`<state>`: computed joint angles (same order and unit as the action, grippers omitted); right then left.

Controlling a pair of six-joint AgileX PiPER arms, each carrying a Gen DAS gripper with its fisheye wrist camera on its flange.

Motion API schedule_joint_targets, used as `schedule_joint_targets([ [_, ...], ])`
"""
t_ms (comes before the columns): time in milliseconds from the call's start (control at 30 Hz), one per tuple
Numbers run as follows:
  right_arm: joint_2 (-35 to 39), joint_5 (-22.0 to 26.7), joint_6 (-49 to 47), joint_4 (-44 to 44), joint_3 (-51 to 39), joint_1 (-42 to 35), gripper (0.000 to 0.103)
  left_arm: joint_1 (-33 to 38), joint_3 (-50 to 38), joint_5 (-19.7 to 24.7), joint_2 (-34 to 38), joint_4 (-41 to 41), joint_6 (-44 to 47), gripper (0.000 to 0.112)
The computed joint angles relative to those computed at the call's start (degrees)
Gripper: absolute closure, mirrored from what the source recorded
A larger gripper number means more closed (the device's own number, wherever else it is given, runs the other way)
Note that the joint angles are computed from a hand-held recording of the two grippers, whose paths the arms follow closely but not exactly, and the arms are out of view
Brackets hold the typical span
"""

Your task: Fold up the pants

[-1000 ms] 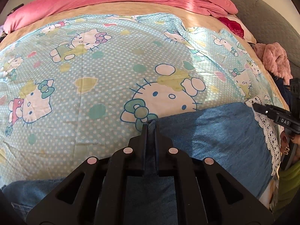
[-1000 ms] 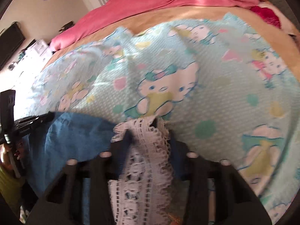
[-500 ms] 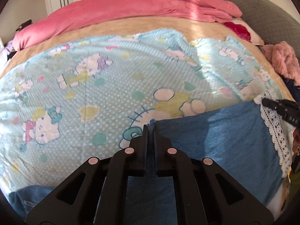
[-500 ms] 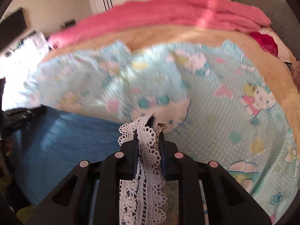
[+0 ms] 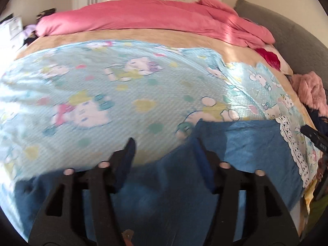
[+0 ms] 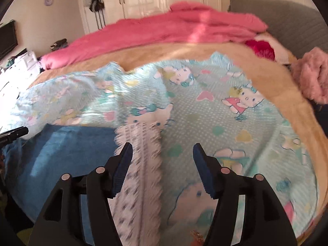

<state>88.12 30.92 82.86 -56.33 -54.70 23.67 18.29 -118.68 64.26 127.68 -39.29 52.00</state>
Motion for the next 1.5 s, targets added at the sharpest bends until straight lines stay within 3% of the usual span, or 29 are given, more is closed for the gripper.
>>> schedule_joint_targets([
  [67,-1.49,1.93,2.25,-1.57,1.31,4.83,0.034,2.81,2.27,2.16,-1.54,-1.68,2.37,0.053],
  [200,0.34,6.28,4.15,-3.62,0.08,13.36,0.031,5.49,16.24,-7.05,-9.33,-2.61,11.75,0.039],
  [233,1.45,6.45,2.85,-2.71,-1.03,14.48,0.031,5.54,17.02,-7.59,-9.85,-1.83,11.69,0.037],
  [333,6.77,7.58,-3.03,0.72,-6.42,16.89,0.03,4.04,16.36,-7.56,-9.14,3.12,10.06,0.03],
  [400,9.5,10.05,-6.0,2.67,-9.31,17.11,0.027,2.22,15.89,-11.7,-7.57,11.2,3.61,0.03],
  [433,11.34,13.19,-8.31,5.24,-11.23,17.0,0.019,2.61,14.39,-10.49,-6.29,12.25,1.69,0.03],
  [500,13.82,20.0,-9.25,6.95,-12.62,16.94,0.018,4.49,12.48,-8.62,-4.71,10.51,2.41,0.035],
  [533,13.48,20.43,-8.26,6.97,-10.89,16.2,0.016,4.99,12.34,-8.34,-4.59,9.76,3.45,0.037],
  [567,12.17,18.57,-6.03,7.19,-8.41,15.26,0.016,5.54,12.4,-8.01,-4.54,8.93,4.64,0.037],
  [667,5.7,5.18,1.62,9.57,1.58,9.0,0.015,5.93,13.14,-8.45,-4.3,7.47,6.14,0.037],
  [700,5.17,3.87,3.18,8.29,2.74,8.92,0.015,5.91,13.84,-8.98,-4.53,7.05,6.56,0.035],
  [833,6.3,6.76,2.4,6.79,1.12,10.64,0.013,6.45,14.79,-8.95,-5.19,4.94,7.99,0.033],
  [933,1.75,5.81,6.48,3.25,3.78,11.7,0.014,6.78,18.29,-9.92,-8.59,3.36,10.8,0.024],
  [1000,-0.82,8.5,9.11,0.43,4.56,14.74,0.013,7.15,21.97,-10.74,-11.77,1.35,14.55,0.022],
  [1200,-4.26,12.77,10.61,-2.36,4.12,21.94,0.013,7.26,30.7,-7.95,-19.25,-2.86,21.69,0.019],
  [1300,-2.73,11.5,9.96,-2.04,2.68,23.85,0.014,6.82,35.51,-6.21,-22.37,-3.43,24.79,0.019],
  [1500,1.42,7.95,8.24,1.22,0.62,24.24,0.017,5.41,43.06,-9.07,-25.56,-2.84,28.7,0.019],
])
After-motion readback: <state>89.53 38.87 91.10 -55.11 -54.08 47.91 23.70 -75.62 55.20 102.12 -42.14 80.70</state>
